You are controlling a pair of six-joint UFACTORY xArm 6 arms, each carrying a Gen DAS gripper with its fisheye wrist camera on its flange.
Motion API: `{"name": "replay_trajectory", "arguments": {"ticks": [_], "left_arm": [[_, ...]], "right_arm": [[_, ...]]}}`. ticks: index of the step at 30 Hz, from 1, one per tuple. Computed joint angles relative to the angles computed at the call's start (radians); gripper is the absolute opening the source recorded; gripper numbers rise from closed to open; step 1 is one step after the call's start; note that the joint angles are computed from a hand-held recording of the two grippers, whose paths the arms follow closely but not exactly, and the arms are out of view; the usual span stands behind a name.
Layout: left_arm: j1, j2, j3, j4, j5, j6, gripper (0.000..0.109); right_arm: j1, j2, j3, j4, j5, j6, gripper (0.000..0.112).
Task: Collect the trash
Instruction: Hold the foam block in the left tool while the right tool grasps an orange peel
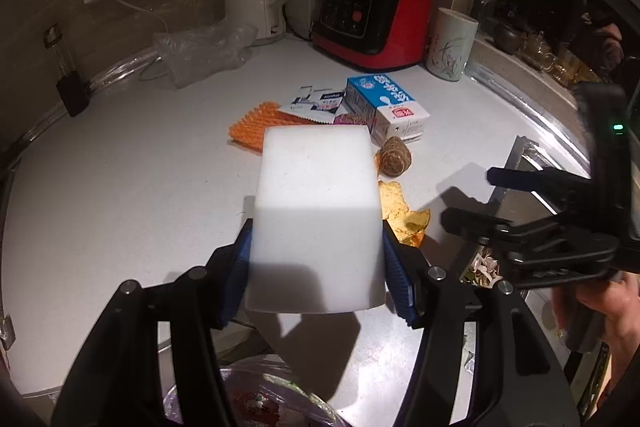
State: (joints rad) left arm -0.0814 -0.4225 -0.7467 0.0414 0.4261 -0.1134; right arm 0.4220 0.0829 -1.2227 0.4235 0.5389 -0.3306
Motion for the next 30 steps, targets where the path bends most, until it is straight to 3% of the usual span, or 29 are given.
{"name": "replay_trajectory", "arguments": {"ticks": [7,12,18,30], "left_arm": [[0.029,-0.189,0.073,-0.028,0.044,0.024,0.058],[0.062,-0.280,0.124,-0.035,0.070,0.023,0.058],[0.105,-0.360,0.176,-0.049,0.101,0.034,0.058],[0.191,-0.502,0.241,-0.135,0.166,0.155,0.058]], "right_arm": [[-0.016,0.147,-0.151,0.085,0.126,0.032,0.071],[0.013,0.151,-0.156,0.034,0.130,0.056,0.060],[0.058,0.139,-0.132,-0.054,0.109,0.096,0.014],[0.089,0.085,-0.075,-0.140,0.038,0.156,0.005]]}}
